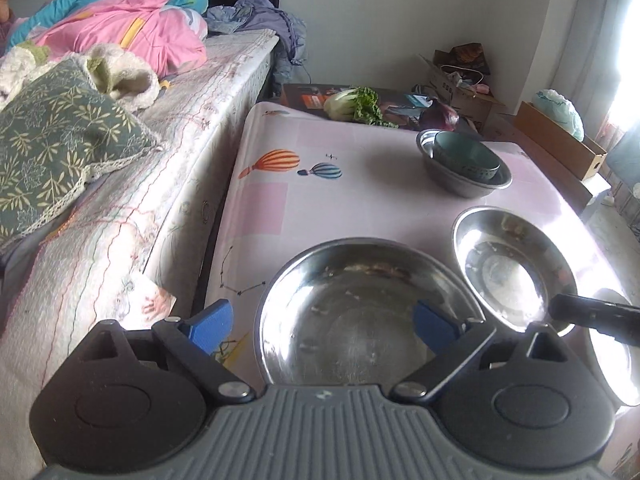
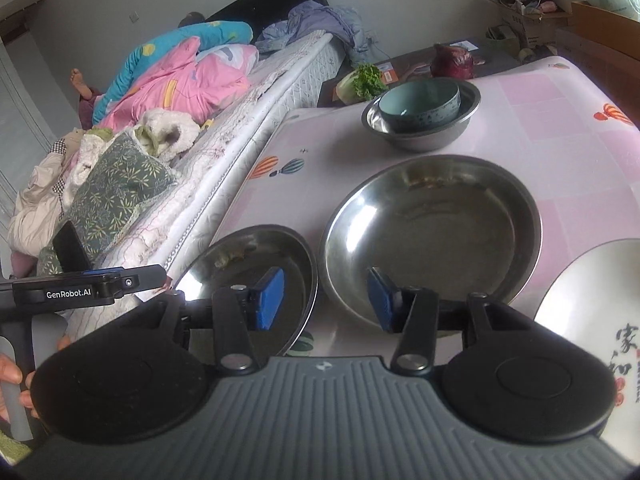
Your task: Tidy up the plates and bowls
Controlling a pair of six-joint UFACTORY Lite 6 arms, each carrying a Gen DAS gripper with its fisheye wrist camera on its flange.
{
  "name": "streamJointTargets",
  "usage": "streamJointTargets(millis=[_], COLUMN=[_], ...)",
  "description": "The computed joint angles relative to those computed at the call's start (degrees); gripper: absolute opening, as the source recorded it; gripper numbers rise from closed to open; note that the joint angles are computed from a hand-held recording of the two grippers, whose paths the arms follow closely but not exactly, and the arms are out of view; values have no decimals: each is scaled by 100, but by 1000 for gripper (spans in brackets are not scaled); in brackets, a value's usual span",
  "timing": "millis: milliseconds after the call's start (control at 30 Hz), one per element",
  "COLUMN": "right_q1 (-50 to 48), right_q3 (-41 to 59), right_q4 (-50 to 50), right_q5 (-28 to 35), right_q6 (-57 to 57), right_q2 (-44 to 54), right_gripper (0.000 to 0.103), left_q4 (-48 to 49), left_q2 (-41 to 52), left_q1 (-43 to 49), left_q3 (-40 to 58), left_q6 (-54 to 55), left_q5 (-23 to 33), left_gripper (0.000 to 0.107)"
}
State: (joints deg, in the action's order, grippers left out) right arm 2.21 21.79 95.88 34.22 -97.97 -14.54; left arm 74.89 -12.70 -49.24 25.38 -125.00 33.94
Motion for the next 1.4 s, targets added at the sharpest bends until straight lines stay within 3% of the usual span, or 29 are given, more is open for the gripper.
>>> streamJointTargets(millis=[233, 467, 567, 633, 800, 1167, 1267, 1400], right_q1=[1146, 1525, 1621, 1689, 1754, 1337, 1284, 1397], right_q3=[41, 445, 614, 710, 716, 30, -191, -299], right_q4=[2283, 2675, 2728, 2711, 2431, 486, 594, 1070], right_q5=[-490, -543, -571, -566, -699, -609, -592, -756], right_q6=[-1580, -1599, -1618, -1587, -1351, -1, -205, -661], right_q2=[1329, 1849, 1991, 2085, 2004, 1056, 850, 774], right_gripper=[43, 43, 34, 22, 19, 19, 19, 19], left_q4=[1494, 2188, 1990, 1966, 1814, -110, -207, 49], left_q2=[929, 1094, 1053, 923, 442, -1455, -1804, -1449], left_q1=[217, 529, 466, 451, 362, -463, -514, -514], left_q3=[-329, -403, -415, -497, -833, -1855, -2056, -1883], left_q6=[-1715, -2188, -1966, -1942, -1849, -280, -252, -468], left_q5=[-387, -637, -549, -564, -705, -1086, -1147, -884], left_gripper=[82, 59, 46, 42, 40, 40, 42, 49])
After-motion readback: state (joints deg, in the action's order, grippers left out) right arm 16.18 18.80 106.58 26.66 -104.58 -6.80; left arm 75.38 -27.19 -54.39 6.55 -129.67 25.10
